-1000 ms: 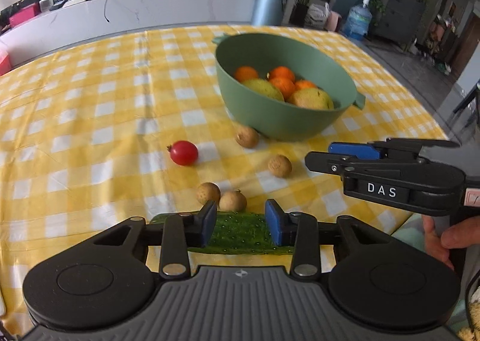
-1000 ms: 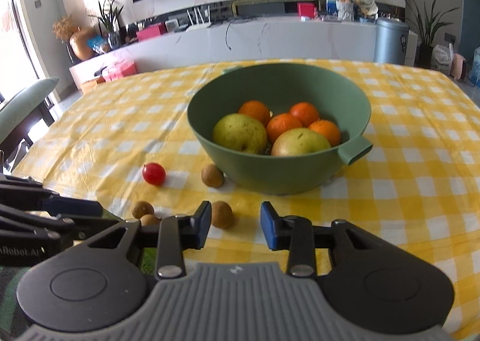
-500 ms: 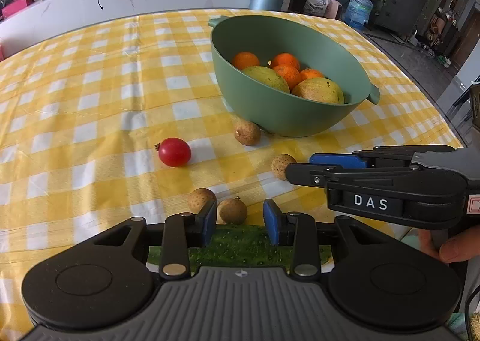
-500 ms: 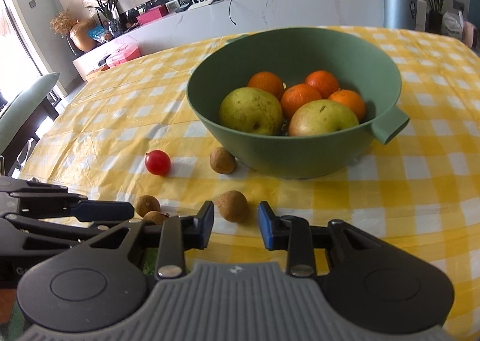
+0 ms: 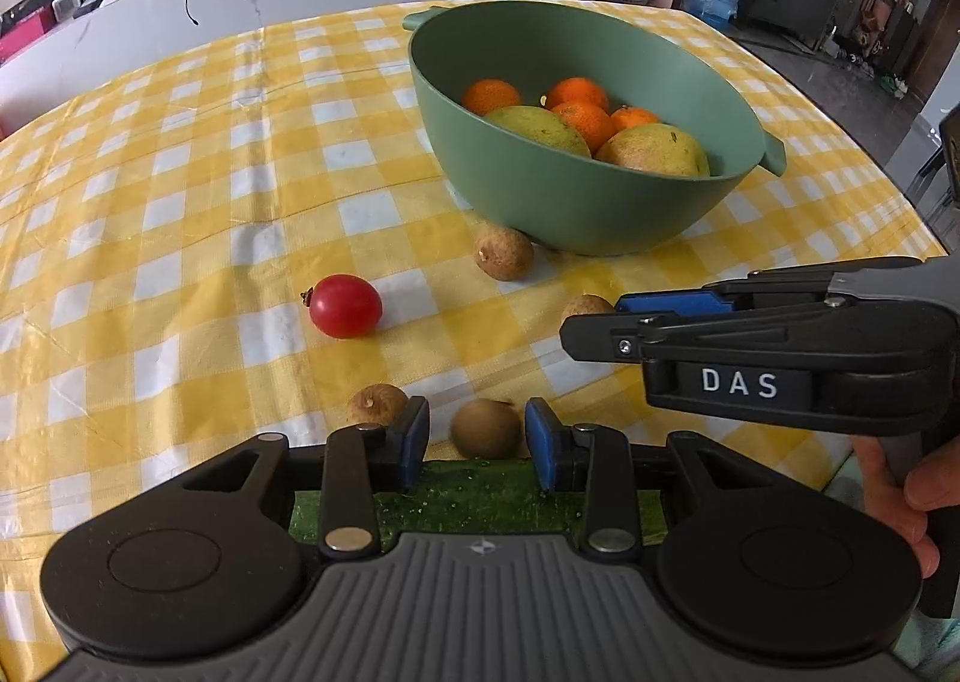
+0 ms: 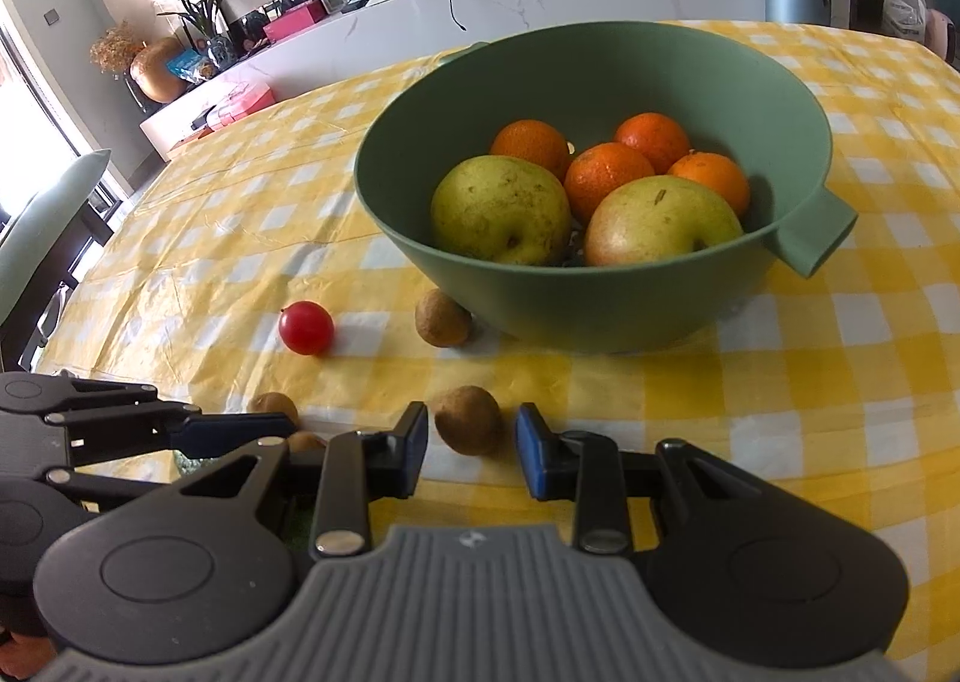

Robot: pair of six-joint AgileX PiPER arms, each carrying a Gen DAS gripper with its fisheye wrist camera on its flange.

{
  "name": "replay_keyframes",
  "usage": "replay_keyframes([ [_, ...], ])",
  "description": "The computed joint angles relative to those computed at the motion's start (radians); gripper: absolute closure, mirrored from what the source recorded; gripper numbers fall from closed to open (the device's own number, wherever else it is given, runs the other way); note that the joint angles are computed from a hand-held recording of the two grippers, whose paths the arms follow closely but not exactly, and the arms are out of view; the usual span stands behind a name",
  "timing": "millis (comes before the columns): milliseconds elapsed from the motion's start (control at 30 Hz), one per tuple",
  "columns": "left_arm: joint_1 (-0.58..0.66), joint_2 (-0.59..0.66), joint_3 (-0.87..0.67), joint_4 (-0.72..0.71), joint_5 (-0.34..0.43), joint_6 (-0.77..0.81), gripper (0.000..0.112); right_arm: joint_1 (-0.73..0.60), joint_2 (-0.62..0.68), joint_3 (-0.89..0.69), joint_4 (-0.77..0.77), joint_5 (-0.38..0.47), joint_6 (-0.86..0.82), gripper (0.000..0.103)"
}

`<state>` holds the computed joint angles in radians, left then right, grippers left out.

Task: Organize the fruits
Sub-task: 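Grasp a brown kiwi with the left tool while the right tool grasps another kiwi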

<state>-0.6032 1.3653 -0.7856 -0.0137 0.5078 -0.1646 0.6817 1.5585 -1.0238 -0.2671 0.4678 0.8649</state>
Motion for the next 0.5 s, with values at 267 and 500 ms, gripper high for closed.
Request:
replay_keyframes([
  [267,-0.001,-0.001,0.010,-0.002,-0.017,0.008,0.083,-0.006,0.017,-0.013,0.027,0.003,-0.040,0.081],
  [500,0.004,-0.012,0.030,-0.002,-0.049,-0.007,0.083,-0.005,0.019,-0.017,0.032,0.002,-0.052,0.082],
])
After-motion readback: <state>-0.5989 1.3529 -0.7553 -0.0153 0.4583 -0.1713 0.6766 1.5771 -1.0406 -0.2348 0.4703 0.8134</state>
